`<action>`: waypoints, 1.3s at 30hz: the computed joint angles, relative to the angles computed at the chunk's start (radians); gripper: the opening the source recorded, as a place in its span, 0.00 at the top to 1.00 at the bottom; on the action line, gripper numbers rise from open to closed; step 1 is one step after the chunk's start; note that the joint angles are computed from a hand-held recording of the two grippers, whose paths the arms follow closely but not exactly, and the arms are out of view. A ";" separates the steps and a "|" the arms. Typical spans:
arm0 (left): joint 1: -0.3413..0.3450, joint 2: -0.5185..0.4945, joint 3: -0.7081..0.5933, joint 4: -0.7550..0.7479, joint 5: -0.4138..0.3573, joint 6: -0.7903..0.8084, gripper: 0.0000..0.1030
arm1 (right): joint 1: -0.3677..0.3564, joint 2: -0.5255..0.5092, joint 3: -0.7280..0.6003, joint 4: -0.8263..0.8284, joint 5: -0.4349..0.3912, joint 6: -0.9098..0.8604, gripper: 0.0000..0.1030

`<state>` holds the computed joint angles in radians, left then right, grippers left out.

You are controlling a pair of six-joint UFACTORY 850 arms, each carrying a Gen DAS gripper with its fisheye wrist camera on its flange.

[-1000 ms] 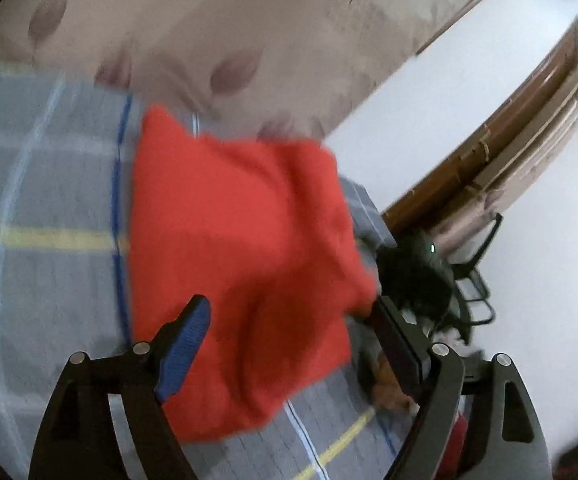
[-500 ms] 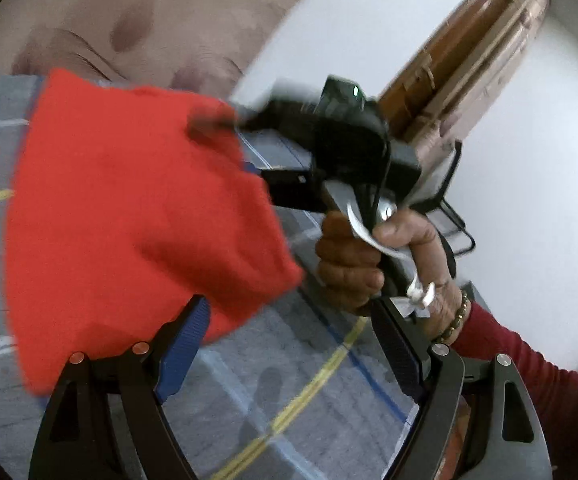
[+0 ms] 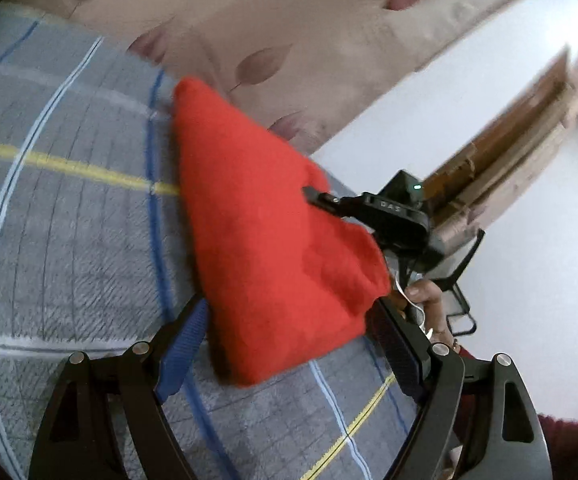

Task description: Fold small clothes

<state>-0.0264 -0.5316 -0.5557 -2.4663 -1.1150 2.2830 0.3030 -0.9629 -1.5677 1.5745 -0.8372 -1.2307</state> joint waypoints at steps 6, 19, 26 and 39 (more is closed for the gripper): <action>-0.029 0.010 0.003 -0.025 0.028 0.056 0.20 | -0.033 0.161 0.247 0.279 0.012 -0.226 0.72; 0.005 0.000 0.037 -0.087 -0.025 0.005 0.19 | 0.021 0.317 0.482 0.176 0.032 -0.247 0.92; -0.017 0.023 0.042 -0.125 0.011 0.029 0.19 | -0.064 0.247 0.507 0.224 -0.100 -0.147 0.97; -0.100 0.046 -0.041 -0.103 0.087 0.061 0.19 | -0.055 0.419 0.539 0.322 0.038 -0.354 0.70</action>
